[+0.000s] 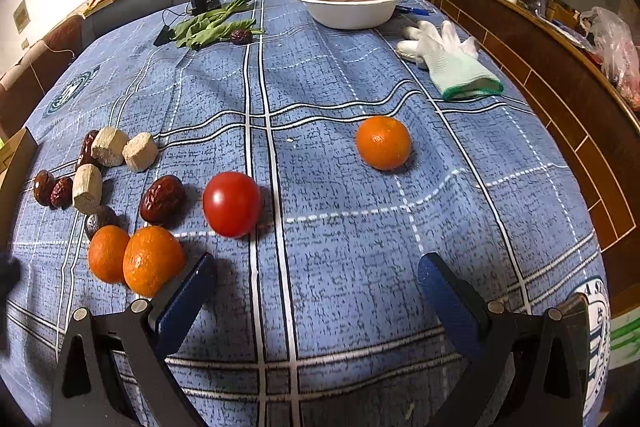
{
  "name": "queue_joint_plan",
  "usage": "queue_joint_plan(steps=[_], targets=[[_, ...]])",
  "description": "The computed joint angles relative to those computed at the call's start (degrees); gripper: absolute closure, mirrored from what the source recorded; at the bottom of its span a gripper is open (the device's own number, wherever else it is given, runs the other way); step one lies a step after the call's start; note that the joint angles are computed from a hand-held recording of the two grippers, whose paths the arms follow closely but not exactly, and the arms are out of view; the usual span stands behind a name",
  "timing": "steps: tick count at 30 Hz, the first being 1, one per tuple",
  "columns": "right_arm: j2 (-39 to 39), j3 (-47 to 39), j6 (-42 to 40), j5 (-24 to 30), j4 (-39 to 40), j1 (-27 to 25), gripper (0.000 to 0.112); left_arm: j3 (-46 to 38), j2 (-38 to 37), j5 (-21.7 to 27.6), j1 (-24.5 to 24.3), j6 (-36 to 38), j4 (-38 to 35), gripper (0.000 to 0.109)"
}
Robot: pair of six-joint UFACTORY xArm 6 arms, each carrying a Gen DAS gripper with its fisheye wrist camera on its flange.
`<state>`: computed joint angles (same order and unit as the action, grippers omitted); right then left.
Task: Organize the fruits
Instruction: 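Move both grippers over the fruit on the tablecloth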
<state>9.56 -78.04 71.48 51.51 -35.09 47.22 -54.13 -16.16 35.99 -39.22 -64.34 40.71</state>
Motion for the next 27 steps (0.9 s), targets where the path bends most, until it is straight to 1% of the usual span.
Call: queue_joint_plan(steps=[2, 4, 6, 7, 9, 10, 11, 12, 14, 15, 16, 17, 18, 20, 22, 24, 25, 26, 27], targets=[[-1.0, 0.5, 1.2, 0.6, -1.7, 0.5, 0.011, 1.7, -5.0, 2.0, -0.7, -6.4, 8.3, 0.025], [-3.1, 2.0, 4.4, 1.4, -4.9, 1.5, 0.011, 2.1, -8.9, 6.7, -2.2, -11.5, 15.8, 0.025], [-6.5, 4.2, 8.1, 2.2, -9.4, 2.9, 0.011, 2.6, -12.6, 11.9, -4.2, -15.1, 21.8, 0.024], [-8.2, 5.1, 9.8, 2.8, -11.9, 3.8, 0.011, 2.6, -13.8, 13.2, -4.5, -15.8, 23.2, 0.023], [-11.7, 5.9, 13.5, 7.0, -19.3, 6.9, 0.011, 2.8, -17.0, 17.0, -5.7, -17.1, 25.6, 0.014], [-12.8, 6.1, 14.6, 8.7, -21.9, 8.2, 0.011, 2.9, -18.6, 18.7, -6.5, -17.6, 26.3, 0.013], [-14.0, 5.9, 15.9, 11.5, -25.8, 10.0, 0.011, 3.0, -20.4, 21.7, -7.9, -18.8, 28.0, 0.013], [-15.7, 6.0, 17.5, 15.4, -30.7, 12.7, 0.010, 3.2, -21.5, 24.1, -9.5, -19.7, 29.4, 0.010], [-17.5, 5.6, 18.9, 19.7, -36.6, 15.6, 0.010, 3.2, -23.9, 31.0, -13.7, -21.9, 33.2, 0.006], [-18.8, 5.8, 19.6, 21.3, -39.7, 17.0, 0.010, 3.0, -24.4, 33.8, -15.4, -22.5, 34.6, 0.006], [-18.9, 4.9, 19.4, 22.3, -41.0, 17.6, 0.010, 2.8, -25.1, 35.6, -16.5, -22.7, 35.5, 0.006], [-19.7, 4.3, 19.2, 24.0, -42.5, 18.5, 0.010, 2.7, -26.0, 35.6, -16.7, -22.4, 35.8, 0.006], [-19.7, 3.7, 18.7, 24.8, -42.6, 18.6, 0.010, 2.7, -26.8, 34.0, -15.7, -21.7, 35.2, 0.006], [-20.1, 2.7, 17.9, 24.9, -42.0, 18.2, 0.010, 1.9, -27.3, 29.0, -11.5, -18.8, 31.2, 0.006], [-20.9, 2.9, 18.6, 23.6, -40.7, 17.6, 0.010, 1.7, -26.8, 25.4, -8.3, -16.7, 27.8, 0.006], [-21.1, 3.7, 18.7, 18.8, -36.7, 15.4, 0.010, 1.9, -25.9, 22.7, -5.9, -15.6, 25.0, 0.006], [-21.3, 4.6, 18.4, 15.4, -34.0, 13.9, 0.010, 2.4, -25.4, 20.3, -4.5, -15.1, 23.4, 0.006], [-21.0, 5.4, 17.6, 10.3, -30.0, 11.6, 0.010, 3.1, -24.6, 17.0, -2.6, -14.0, 20.9, 0.006], [-20.5, 6.0, 17.3, 7.2, -27.6, 10.2, 0.010, 3.4, -23.6, 14.7, -1.0, -13.0, 19.0, 0.006]])
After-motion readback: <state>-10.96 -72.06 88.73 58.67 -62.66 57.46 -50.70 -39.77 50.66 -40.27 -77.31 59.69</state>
